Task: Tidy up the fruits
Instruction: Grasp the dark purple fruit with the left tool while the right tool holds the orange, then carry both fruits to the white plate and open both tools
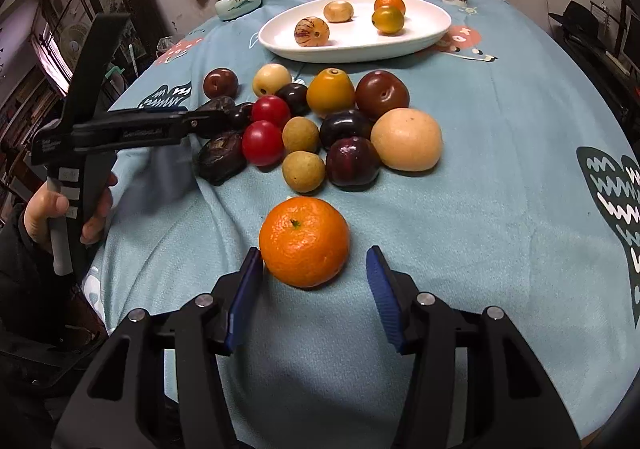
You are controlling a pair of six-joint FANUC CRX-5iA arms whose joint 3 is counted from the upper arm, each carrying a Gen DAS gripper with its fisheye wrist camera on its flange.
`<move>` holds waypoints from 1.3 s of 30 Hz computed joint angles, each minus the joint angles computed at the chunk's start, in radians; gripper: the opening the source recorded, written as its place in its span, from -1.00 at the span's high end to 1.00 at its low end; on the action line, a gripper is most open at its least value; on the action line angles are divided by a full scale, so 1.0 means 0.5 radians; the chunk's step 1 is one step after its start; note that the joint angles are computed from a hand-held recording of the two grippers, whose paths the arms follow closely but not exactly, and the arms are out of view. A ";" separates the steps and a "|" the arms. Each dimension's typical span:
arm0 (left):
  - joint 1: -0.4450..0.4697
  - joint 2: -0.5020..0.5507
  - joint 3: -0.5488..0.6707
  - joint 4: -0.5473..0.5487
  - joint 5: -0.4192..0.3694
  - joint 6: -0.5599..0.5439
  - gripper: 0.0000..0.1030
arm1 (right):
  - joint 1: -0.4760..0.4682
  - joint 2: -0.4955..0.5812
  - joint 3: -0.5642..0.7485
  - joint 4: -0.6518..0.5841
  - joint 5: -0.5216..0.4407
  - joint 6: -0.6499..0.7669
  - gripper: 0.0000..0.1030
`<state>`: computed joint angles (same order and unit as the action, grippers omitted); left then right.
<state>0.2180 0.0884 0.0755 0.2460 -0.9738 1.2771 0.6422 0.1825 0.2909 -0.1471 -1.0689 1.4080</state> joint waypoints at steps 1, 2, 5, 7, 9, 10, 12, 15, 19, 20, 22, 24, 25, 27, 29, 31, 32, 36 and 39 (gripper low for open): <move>-0.009 -0.013 -0.015 -0.014 0.026 -0.012 -0.55 | 0.001 -0.001 -0.001 -0.001 0.002 -0.002 -0.05; -0.013 -0.022 -0.031 -0.016 0.054 -0.028 -0.55 | 0.000 0.001 0.002 -0.003 0.002 -0.003 -0.05; -0.008 -0.005 -0.044 0.073 0.124 -0.103 -0.55 | -0.001 0.008 0.011 -0.003 -0.003 -0.005 -0.05; 0.009 0.038 -0.016 0.135 0.114 -0.120 -0.55 | 0.001 0.008 0.012 0.001 -0.009 -0.017 -0.05; 0.062 0.061 -0.040 0.286 0.048 -0.151 -0.55 | 0.007 0.008 0.012 0.013 -0.014 -0.035 -0.05; 0.074 0.049 -0.067 0.317 0.044 -0.183 -0.55 | 0.010 0.005 0.008 0.022 -0.014 -0.048 -0.05; 0.068 0.013 -0.096 0.286 0.052 -0.232 -0.42 | 0.008 -0.005 -0.002 0.022 -0.007 -0.060 -0.05; 0.072 -0.040 -0.154 0.311 0.105 -0.306 -0.36 | 0.003 0.008 0.021 0.012 -0.029 -0.057 -0.05; 0.084 -0.132 -0.258 0.443 0.151 -0.601 -0.36 | 0.019 0.027 0.043 0.043 -0.058 -0.057 -0.05; 0.084 -0.130 -0.257 0.452 0.143 -0.646 -0.37 | 0.017 0.032 0.051 0.041 -0.062 -0.059 -0.05; 0.071 -0.075 -0.177 0.385 0.057 -0.665 -0.37 | 0.017 0.037 0.058 0.040 -0.069 -0.065 -0.05; 0.050 0.004 -0.081 0.311 -0.029 -0.693 -0.37 | 0.020 0.042 0.065 0.048 -0.080 -0.069 -0.05; 0.035 0.037 -0.038 0.253 -0.052 -0.683 -0.37 | 0.022 0.046 0.072 0.053 -0.087 -0.073 -0.05; 0.029 0.090 0.024 0.213 -0.060 -0.642 -0.37 | 0.024 0.047 0.074 0.061 -0.089 -0.080 -0.05; 0.023 0.110 0.051 0.199 -0.051 -0.627 -0.31 | 0.021 0.055 0.087 0.051 -0.101 -0.079 -0.05; -0.011 0.102 0.056 0.144 -0.020 -0.618 -0.09 | 0.023 0.064 0.097 0.052 -0.111 -0.081 -0.05; -0.005 0.102 0.044 0.191 -0.024 -0.656 0.11 | 0.027 0.065 0.097 0.057 -0.111 -0.084 -0.05; -0.025 0.063 0.015 0.141 0.009 -0.555 0.11 | 0.012 0.062 0.097 0.017 -0.090 -0.072 0.11; -0.038 -0.012 -0.025 0.106 0.020 -0.454 0.11 | 0.024 0.066 0.100 0.027 -0.087 -0.054 0.14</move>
